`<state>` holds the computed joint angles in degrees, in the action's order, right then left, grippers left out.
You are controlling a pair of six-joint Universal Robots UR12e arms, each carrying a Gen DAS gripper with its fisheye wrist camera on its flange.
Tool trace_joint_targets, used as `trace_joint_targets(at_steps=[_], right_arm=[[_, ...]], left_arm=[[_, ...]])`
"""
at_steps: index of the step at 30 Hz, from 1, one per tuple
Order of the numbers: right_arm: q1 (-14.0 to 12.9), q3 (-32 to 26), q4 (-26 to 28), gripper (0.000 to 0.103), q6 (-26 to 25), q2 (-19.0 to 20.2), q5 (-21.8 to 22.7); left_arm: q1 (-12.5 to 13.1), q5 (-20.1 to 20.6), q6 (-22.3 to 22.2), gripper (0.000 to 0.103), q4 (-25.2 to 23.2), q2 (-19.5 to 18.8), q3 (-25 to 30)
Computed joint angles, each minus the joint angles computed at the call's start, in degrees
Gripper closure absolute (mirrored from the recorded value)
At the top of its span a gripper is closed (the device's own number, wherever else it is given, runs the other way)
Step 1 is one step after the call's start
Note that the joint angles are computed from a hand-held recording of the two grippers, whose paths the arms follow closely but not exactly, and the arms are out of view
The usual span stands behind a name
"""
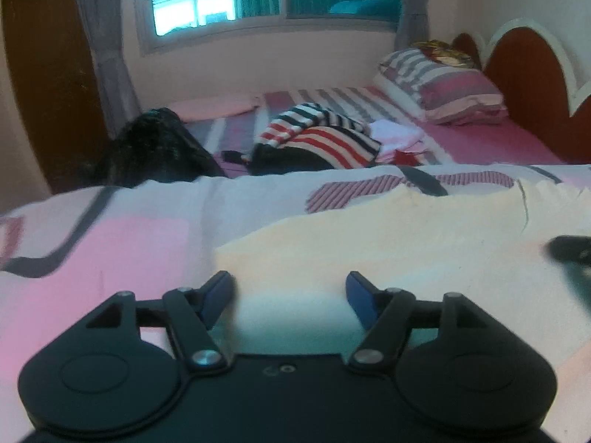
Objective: Fold small clothes
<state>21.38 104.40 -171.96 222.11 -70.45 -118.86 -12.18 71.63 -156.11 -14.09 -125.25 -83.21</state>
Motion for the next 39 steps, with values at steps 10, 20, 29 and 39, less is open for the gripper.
trace_joint_targets(at_steps=[10, 20, 29, 39], right_arm=[[0.1, 4.2, 1.5, 0.096, 0.1, -4.3, 0.8], [-0.2, 13.7, 4.3, 0.096, 16.2, -12.2, -7.9], [-0.8, 12.6, 1.5, 0.096, 7.3, -11.8, -0.9], [0.0, 8.0, 10.3, 0.096, -1.7, -9.1, 0.7]], left_arm=[[-2.1, -3.4, 2.0, 0.036, 5.8, 4.9, -8.7], [0.6, -1.6, -4.1, 0.036, 6.8, 6.3, -10.4], [0.7, 1.1, -6.4, 0.031, 5.4, 6.7, -11.1], [-0.3, 4.3, -5.7, 0.033, 4.2, 7.8, -11.6]])
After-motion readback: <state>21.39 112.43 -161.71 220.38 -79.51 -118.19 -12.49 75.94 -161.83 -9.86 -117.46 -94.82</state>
